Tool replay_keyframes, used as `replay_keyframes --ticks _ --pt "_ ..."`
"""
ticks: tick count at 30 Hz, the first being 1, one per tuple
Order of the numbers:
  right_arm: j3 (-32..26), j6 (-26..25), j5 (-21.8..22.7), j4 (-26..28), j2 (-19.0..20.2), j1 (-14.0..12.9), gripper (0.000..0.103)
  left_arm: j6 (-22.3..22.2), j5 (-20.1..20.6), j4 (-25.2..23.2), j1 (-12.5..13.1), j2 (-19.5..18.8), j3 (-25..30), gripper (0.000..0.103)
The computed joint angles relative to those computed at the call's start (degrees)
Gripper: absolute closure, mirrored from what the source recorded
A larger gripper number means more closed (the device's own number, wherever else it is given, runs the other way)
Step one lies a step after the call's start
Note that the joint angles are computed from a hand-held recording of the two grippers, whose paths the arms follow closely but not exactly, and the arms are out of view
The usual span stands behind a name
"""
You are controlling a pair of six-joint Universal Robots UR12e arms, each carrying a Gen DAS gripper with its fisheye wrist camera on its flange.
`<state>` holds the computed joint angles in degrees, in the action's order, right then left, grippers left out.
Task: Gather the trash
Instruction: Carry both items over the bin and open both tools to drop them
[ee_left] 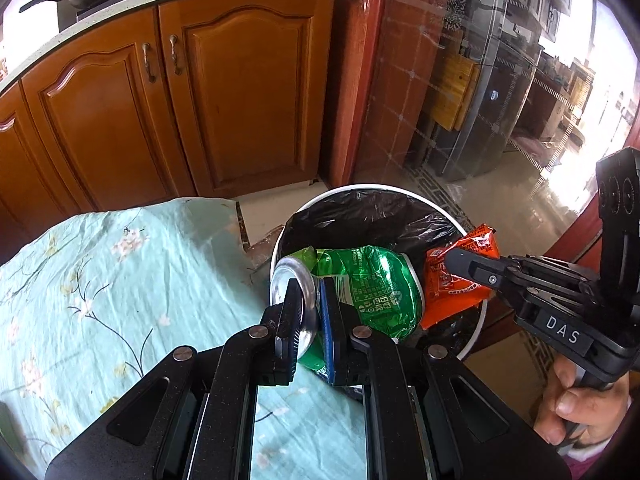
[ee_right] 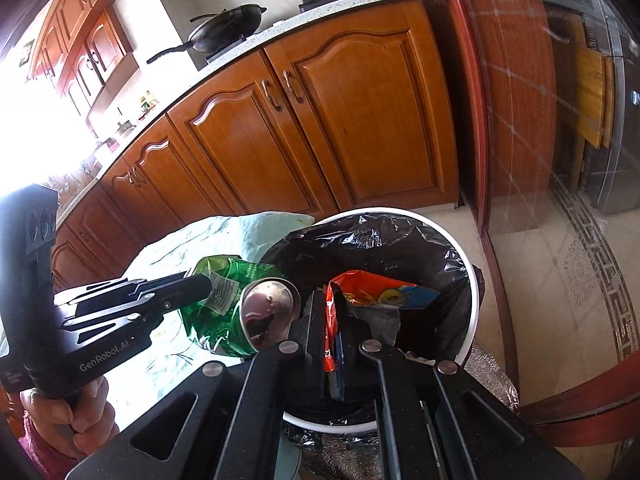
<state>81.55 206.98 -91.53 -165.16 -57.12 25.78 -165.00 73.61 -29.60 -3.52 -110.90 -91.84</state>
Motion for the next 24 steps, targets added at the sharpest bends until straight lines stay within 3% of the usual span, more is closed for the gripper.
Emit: replay_keyframes --ticks 24 --pt "-1.97 0.61 1.92 4.04 1.67 -1.17 0.100 2.73 4.12 -3.81 -2.09 -2.90 3.31 0.095"
